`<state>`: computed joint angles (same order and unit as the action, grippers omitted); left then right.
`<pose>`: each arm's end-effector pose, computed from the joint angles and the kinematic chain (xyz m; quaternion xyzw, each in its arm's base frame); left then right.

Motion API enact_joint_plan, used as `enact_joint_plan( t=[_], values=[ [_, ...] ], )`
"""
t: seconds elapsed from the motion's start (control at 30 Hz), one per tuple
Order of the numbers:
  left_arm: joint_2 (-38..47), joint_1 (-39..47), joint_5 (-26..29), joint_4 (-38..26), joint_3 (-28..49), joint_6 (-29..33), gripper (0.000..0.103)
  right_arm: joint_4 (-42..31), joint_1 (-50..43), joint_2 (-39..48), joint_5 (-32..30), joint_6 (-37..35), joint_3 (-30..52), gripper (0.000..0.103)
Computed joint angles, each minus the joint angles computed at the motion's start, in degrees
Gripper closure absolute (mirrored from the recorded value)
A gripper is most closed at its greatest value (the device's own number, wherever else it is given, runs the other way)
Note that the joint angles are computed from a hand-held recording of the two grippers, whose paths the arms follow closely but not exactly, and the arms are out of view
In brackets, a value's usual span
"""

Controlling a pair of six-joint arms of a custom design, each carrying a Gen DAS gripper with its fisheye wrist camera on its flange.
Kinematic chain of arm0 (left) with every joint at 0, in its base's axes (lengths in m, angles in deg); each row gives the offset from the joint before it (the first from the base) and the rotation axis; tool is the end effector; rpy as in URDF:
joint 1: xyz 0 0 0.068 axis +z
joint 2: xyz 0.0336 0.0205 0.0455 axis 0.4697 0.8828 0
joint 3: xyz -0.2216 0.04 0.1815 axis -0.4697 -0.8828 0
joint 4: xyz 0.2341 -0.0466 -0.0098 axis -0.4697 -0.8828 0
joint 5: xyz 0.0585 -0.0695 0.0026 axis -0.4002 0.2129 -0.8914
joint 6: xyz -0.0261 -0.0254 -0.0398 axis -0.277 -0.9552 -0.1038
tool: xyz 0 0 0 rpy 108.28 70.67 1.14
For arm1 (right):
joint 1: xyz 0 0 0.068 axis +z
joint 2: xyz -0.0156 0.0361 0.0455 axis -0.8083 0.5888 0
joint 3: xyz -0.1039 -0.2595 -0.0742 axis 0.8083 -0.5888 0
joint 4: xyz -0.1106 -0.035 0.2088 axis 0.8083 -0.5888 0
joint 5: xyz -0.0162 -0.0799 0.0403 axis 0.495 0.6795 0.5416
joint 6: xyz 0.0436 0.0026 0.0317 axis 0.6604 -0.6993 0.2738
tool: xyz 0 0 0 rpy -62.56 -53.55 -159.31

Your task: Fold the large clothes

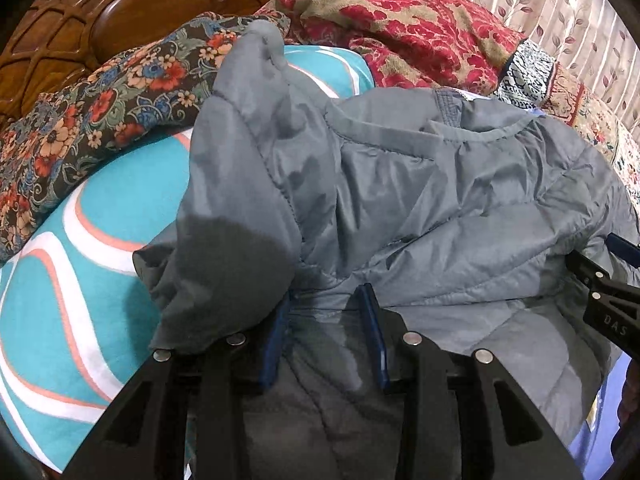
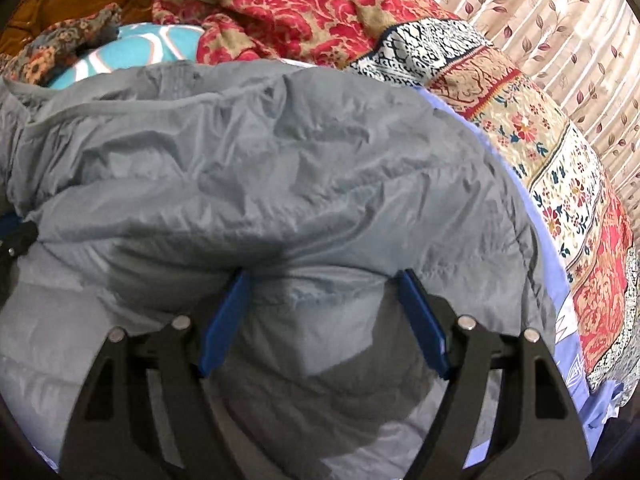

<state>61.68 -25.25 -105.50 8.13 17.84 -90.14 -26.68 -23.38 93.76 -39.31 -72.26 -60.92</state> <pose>0.1839 -0.2177 0.1295 0.0062 0.9431 -0.0164 0.3321 0.1748 0.0813 0.1509 -0.0381 0.9282 -0.1363 0.3440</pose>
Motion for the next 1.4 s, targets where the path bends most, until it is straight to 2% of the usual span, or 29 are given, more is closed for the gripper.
enact_joint_plan(
  t=[0.2,0.53,0.93,1.17,1.3,1.4],
  values=[
    [0.97,-0.13,-0.37,1.91,-0.7,0.57,0.044,1.6,-2.28,2.1,-1.95,-0.65,0.31,0.028],
    [4.16,0.64,0.42,9.96,-3.5,4.09,0.044,6.11,-11.51,6.63,-14.42,-1.63,-0.44,0.023],
    [9.15,-0.16,-2.63,15.59,-3.7,5.62,0.044,12.51,-15.12,15.23,-19.14,-3.75,1.22,0.02],
    [11.08,-0.76,-3.57,17.55,-4.07,5.02,0.044,19.08,-15.34,18.85,-19.23,-4.9,-0.26,0.02],
    [11.97,-0.99,-4.6,17.05,-3.0,5.47,0.044,16.35,-15.38,18.48,-19.43,-5.63,0.95,0.02],
    [12.22,-1.09,-4.99,17.12,-2.75,5.86,0.044,8.9,-15.08,12.6,-19.67,-7.13,1.93,0.02]
  ],
)
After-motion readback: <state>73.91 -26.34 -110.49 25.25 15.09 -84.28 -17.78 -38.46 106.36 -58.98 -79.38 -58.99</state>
